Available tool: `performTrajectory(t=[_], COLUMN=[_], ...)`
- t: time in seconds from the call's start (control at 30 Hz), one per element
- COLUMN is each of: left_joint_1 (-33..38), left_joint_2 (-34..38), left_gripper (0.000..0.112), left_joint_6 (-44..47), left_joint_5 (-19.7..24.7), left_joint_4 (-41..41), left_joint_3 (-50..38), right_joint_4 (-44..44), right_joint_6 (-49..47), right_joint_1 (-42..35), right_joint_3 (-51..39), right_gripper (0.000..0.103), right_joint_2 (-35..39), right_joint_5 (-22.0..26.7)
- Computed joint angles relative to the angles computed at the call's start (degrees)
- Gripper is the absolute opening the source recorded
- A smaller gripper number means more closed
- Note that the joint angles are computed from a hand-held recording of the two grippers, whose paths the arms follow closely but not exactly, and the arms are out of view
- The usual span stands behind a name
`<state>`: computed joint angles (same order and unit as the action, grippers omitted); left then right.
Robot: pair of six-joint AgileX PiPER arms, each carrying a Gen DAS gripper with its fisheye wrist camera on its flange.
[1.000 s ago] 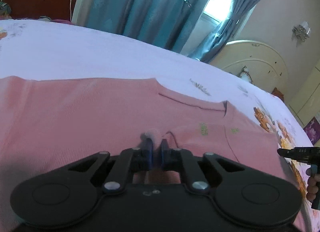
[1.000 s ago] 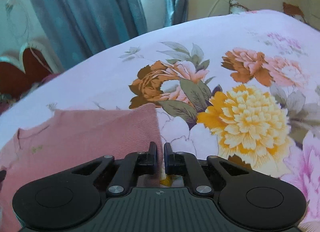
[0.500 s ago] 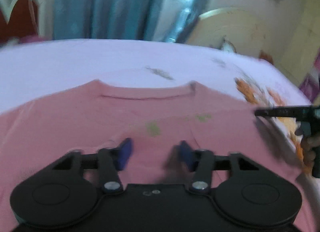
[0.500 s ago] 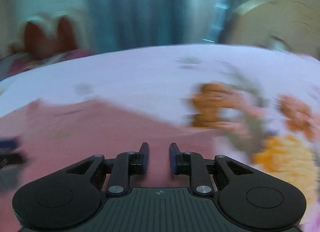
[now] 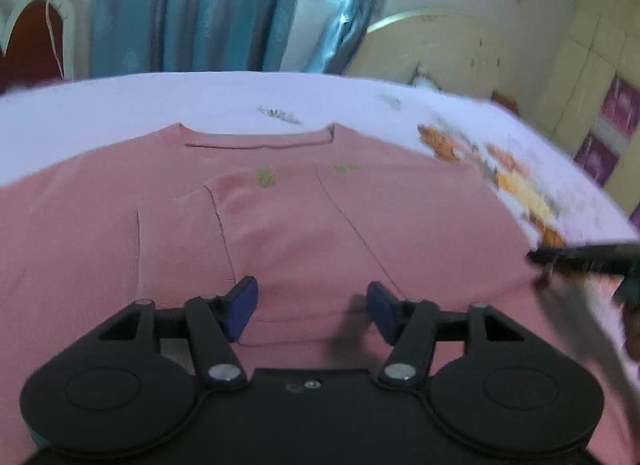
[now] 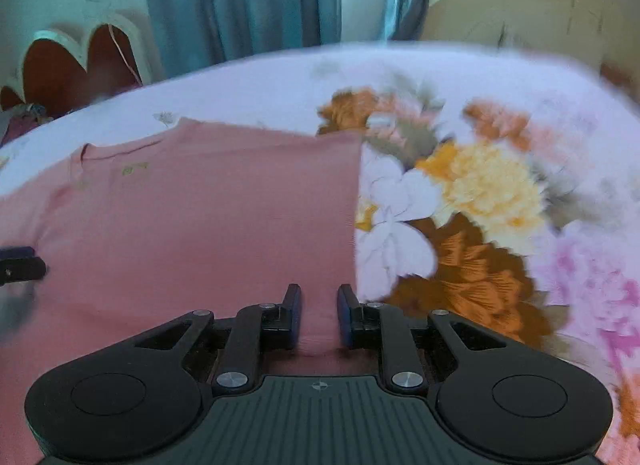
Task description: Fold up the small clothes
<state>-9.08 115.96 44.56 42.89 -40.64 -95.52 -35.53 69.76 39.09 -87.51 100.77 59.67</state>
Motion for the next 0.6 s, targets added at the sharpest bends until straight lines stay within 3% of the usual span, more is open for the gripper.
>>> performTrajectory(t=[0.07, 0.17, 0.27, 0.37, 0.47, 0.5, 0.6], left_joint_1=[-0.9, -1.5, -2.0, -1.7, -1.2, -0.8, -0.1], left_joint_2=[-2.5, -3.9, -1.6, -3.9, -3.9, -2.7, -3.8], left_gripper=[0.06, 0.068, 0.067, 0.065, 0.071, 0.071, 0.071], left_joint_6=[1.7, 2.5, -2.8, -2.9, -3.8, -5.1, -2.7], left_joint_5=[-2.1, -5.9, -6.5, -7.3, -7.8, -6.2, -6.9], left_joint_4=[-0.8, -0.6, 3.3, 2.7, 3.7, 5.5, 4.3], left_joint_3=[1.8, 4.7, 4.1, 5.6, 5.9, 4.7, 6.7], right_joint_4=[-4.2, -4.2, -0.9, -2.9, -8.1, -6.6, -1.1], right_joint_6=[6.4, 6.9, 7.2, 10.9, 14.1, 13.8, 9.3], right_joint_1=[2.1, 4.1, 2.9, 4.3, 7.0, 6.3, 3.7], right_joint_3=[1.6, 0.0, 0.9, -1.5, -2.3, -2.7, -4.7], right_gripper=[0.019, 0.019, 0.018, 0.018, 0.018, 0.018, 0.018], right_joint_2=[-3.2, -2.8, 0.1, 0.1, 0.1, 0.9, 4.0], right_joint_5=[-0.8, 1.0, -1.2, 1.8, 4.7, 4.5, 4.6])
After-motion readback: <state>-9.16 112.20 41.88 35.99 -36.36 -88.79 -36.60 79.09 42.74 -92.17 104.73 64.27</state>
